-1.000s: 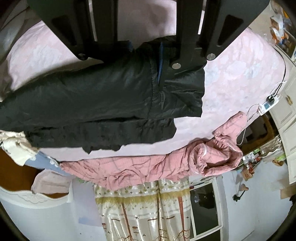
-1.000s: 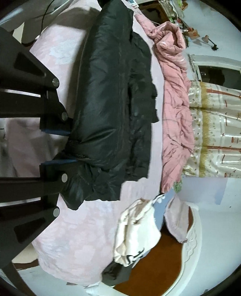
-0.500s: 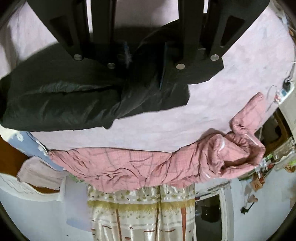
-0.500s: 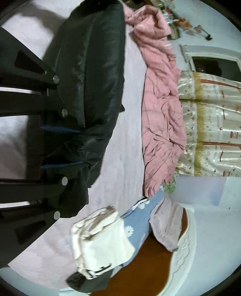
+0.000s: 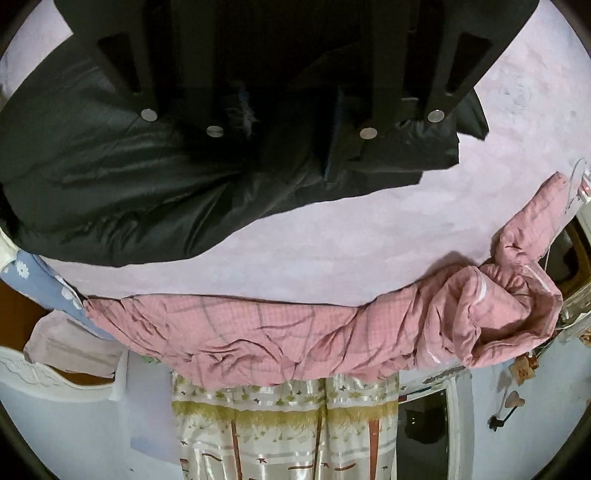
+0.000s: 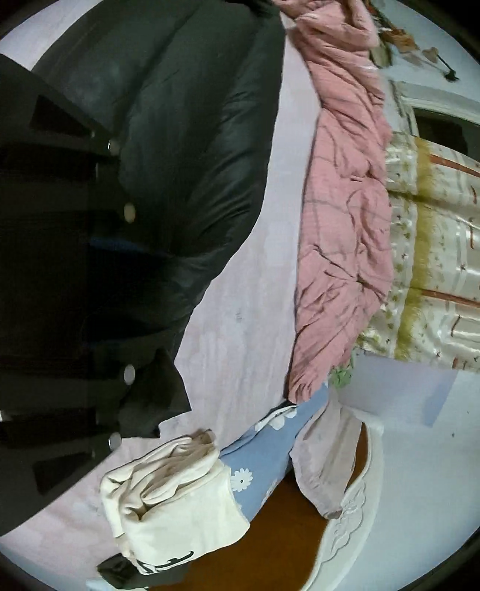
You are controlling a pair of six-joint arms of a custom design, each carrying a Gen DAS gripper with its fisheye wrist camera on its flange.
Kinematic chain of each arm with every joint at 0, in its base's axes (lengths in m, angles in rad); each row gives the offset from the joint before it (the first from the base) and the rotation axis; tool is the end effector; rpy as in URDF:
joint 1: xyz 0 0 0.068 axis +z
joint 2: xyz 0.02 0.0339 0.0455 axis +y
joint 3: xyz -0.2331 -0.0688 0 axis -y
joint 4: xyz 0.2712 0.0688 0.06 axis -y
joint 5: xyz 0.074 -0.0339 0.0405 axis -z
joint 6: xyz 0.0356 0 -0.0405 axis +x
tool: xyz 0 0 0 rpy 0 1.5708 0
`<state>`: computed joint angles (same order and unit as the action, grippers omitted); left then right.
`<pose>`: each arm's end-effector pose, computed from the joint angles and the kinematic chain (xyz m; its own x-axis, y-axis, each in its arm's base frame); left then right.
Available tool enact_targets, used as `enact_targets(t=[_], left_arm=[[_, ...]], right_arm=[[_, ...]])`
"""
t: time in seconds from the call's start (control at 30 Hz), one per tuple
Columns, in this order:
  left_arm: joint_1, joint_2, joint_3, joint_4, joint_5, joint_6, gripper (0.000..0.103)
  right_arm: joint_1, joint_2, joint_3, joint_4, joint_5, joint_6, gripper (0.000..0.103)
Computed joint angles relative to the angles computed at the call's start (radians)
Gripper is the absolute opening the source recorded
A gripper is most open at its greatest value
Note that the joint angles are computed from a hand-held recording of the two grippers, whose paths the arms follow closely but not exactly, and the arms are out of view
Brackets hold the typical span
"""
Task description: Fold large clothes
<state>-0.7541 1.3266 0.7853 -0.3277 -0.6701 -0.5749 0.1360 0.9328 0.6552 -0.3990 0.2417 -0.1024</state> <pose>0.2285 -0.1843 0.1736 -0.6000 -0.0211 -0.7997 -0.0976 0.9941 0.0470 0.2420 0.0245 0.2162 -0.6226 -0.1854 -0.7603 -0.0104 0.9734 -0.2288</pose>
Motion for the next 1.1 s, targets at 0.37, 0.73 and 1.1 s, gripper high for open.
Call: enact_targets(t=[0.37,0.73,1.1], left_arm=[[-0.19,-0.097,0.011,-0.16,-0.316,-0.188,0.09],[-0.3,-0.46,-0.153,-0.102,-0.412,-0.029,0.09],[-0.227,-0.366,-0.141,-0.105,-0.233,-0.029,0.101]], right_arm=[[-0.045,-0.24,-0.115,0.022,-0.008,0.012,0.073],[-0.108,-0.638,-0.209,-0.048,-0.089,0.011,0.086],[-0.059,-0.574,-0.156,-0.224,-0.367,-0.042,0.09]])
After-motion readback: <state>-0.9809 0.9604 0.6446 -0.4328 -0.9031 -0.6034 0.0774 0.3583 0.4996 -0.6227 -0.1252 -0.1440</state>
